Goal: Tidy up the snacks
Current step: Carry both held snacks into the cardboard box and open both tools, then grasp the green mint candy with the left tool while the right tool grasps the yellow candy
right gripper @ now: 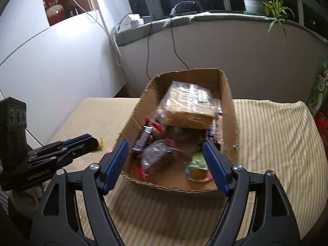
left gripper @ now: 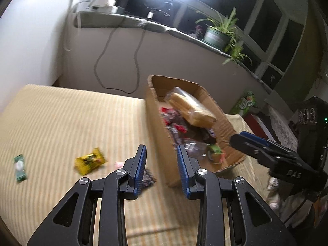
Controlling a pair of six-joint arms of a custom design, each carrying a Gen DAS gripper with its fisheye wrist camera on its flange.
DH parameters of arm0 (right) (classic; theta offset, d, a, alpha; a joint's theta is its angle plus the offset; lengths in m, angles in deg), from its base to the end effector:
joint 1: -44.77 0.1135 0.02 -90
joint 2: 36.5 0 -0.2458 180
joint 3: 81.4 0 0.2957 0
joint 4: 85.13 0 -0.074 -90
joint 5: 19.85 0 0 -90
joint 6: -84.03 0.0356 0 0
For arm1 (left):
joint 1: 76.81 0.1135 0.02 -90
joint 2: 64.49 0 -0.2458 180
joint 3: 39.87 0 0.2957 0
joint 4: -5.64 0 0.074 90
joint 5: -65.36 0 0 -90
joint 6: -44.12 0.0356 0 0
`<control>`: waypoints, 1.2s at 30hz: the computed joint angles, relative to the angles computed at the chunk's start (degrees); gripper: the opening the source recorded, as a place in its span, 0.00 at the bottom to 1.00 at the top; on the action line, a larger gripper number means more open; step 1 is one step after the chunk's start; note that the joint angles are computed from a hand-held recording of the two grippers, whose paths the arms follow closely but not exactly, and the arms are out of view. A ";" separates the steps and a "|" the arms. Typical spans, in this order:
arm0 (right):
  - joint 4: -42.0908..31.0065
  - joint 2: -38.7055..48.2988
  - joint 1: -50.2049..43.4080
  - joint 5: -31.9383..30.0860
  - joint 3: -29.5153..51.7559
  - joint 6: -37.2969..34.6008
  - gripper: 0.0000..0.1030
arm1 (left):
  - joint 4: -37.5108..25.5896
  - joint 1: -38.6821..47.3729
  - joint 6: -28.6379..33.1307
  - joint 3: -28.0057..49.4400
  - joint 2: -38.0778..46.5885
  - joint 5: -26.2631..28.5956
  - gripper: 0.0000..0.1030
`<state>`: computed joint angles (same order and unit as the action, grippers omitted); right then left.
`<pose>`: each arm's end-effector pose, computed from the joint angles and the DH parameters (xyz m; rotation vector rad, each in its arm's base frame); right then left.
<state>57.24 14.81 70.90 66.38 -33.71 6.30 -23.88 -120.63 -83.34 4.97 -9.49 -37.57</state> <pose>0.2179 0.1095 0.2145 -0.3149 2.3039 0.4187 0.1886 -0.1699 0.1933 0.0053 2.2923 -0.5035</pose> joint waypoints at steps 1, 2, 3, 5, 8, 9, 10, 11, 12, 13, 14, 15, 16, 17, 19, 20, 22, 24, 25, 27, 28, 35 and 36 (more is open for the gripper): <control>0.14 0.17 0.89 0.20 0.22 0.16 0.75 | -0.78 0.70 -0.18 -1.11 -1.86 -0.11 0.28; 0.36 0.37 2.28 0.70 0.46 0.37 0.75 | -1.48 1.25 -0.24 -2.05 -3.44 -0.23 0.28; 0.47 0.39 3.04 1.00 0.51 0.43 0.75 | -2.48 1.93 -0.36 -3.21 -5.43 -0.56 0.28; 1.08 1.31 5.88 2.37 1.12 0.74 0.75 | -4.44 3.15 -0.74 -5.37 -9.16 -0.87 0.28; 2.05 2.82 9.01 3.65 2.04 0.88 0.75 | -7.61 5.37 -1.06 -8.39 -14.47 -0.82 0.28; 2.32 3.29 10.02 4.13 2.33 1.04 0.75 | -8.94 6.36 -1.09 -9.50 -16.57 -0.75 0.28; 2.70 3.89 11.01 4.55 2.61 1.21 0.75 | -10.14 6.96 -1.21 -10.38 -18.42 -0.75 0.28; 3.19 4.71 12.00 4.79 2.99 1.36 0.75 | -11.58 7.72 -1.40 -11.35 -20.54 -0.79 0.28; 3.77 5.68 12.92 4.90 3.40 1.54 0.75 | -12.98 8.90 -1.25 -12.34 -22.72 -0.52 0.28; 4.36 6.81 13.86 4.92 3.93 1.66 0.75 | -14.12 9.90 -1.03 -13.04 -24.38 -0.26 0.28; 4.74 7.97 14.78 5.05 4.52 1.76 0.75 | -15.48 11.30 -0.76 -13.86 -26.34 0.19 0.28; 5.09 8.96 15.50 5.12 4.96 1.76 0.75 | -16.64 12.81 -0.42 -14.62 -28.18 0.86 0.28; 5.43 9.99 16.22 5.16 5.43 1.71 0.75 | -17.53 13.89 -0.18 -15.16 -29.55 1.27 0.28; 5.83 11.41 17.14 5.38 6.12 1.76 0.75 | -18.52 15.32 0.24 -15.74 -31.04 1.85 0.28; 6.87 14.54 19.07 5.41 7.54 2.17 0.75 | -19.65 17.88 1.22 -16.48 -32.86 3.06 0.28; 7.17 15.95 19.76 5.21 8.26 2.27 0.73 | -20.31 19.13 1.69 -16.93 -33.96 3.68 0.28; 7.64 19.78 21.73 5.17 10.27 2.20 0.68 | -21.10 21.08 2.58 -17.64 -35.28 4.59 0.28; 8.52 23.55 23.31 5.77 12.09 2.46 0.67 | -21.69 23.11 3.37 -18.42 -36.46 5.74 0.28; 8.97 25.55 23.84 5.78 13.05 2.75 0.67 | -22.04 23.87 3.61 -18.78 -37.07 6.18 0.28; 9.67 29.10 24.49 5.19 14.75 3.60 0.67 | -22.59 25.80 4.24 -19.57 -38.05 7.34 0.28; 9.98 30.71 24.75 4.90 15.56 3.89 0.67 | -22.88 26.57 4.48 -19.85 -38.45 7.77 0.28; 9.82 41.94 25.56 7.64 22.31 4.79 0.67 | -22.26 32.58 7.47 -20.73 -37.76 11.55 0.40; 9.67 43.12 25.35 7.57 23.13 4.88 0.67 | -21.71 32.88 8.04 -20.59 -36.74 11.58 0.42</control>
<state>66.91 57.93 96.25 73.96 -10.59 11.17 -45.58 -87.74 -75.29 -15.63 -46.23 -25.99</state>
